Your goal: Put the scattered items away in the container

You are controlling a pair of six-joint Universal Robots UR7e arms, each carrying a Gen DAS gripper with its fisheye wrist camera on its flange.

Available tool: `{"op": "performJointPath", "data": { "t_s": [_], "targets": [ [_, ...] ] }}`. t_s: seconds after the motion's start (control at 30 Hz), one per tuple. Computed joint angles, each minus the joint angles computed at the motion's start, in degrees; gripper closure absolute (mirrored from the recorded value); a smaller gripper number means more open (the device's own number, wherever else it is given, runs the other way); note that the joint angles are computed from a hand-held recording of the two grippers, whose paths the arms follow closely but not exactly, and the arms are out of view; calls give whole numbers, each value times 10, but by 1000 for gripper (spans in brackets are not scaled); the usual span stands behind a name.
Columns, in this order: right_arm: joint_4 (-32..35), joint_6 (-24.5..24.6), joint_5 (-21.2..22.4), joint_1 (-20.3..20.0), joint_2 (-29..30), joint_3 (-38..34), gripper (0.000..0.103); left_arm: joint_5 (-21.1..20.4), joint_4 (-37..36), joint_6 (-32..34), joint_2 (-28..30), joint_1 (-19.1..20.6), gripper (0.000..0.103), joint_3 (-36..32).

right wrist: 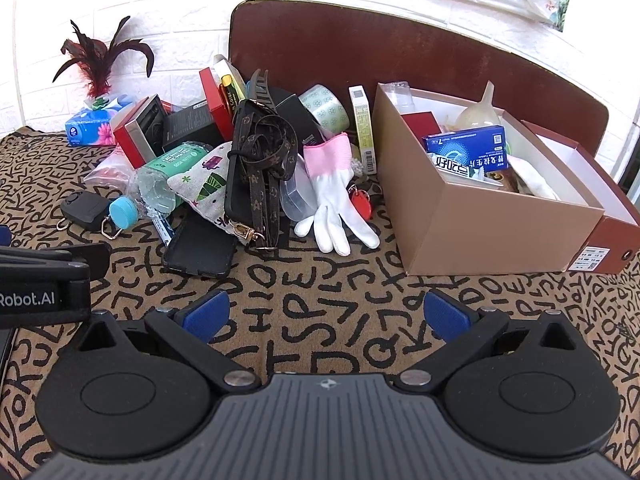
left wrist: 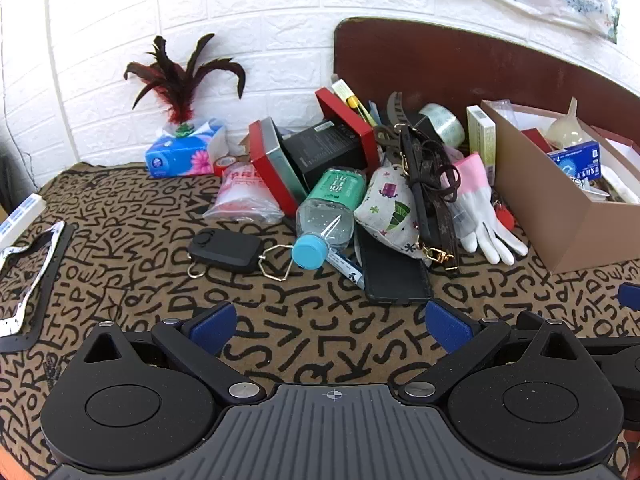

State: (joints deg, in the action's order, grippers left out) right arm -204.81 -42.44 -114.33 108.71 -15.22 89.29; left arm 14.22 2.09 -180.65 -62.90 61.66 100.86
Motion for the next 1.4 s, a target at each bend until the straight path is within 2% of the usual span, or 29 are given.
{"op": "performJointPath", "data": {
  "t_s": [0.4,0.57,0.9,0.97,1.1,1.23,1.4],
  "targets": [
    [27,3,-7,-6,17,-28,0,11,15,11,18,23,0,-26],
    [44,3,-4,-12,27,-44,0,28,13,17,23,43,0,-36],
    [83,-5,36,-30,64,-107,2,119,21,22,35,107,0,-82],
    [92,-9,50,-32,70,-122,6,134,20,22,31,113,7,-88],
    [90,-18,89,-33,84,-159,8,194,-43,69,-5,112,6,-68],
    [129,-20,119,-30,99,-208,17,221,-56,113,5,117,12,-100],
    [179,-34,143,-34,118,-250,31,267,-9,105,37,135,20,-165]
  ]
}}
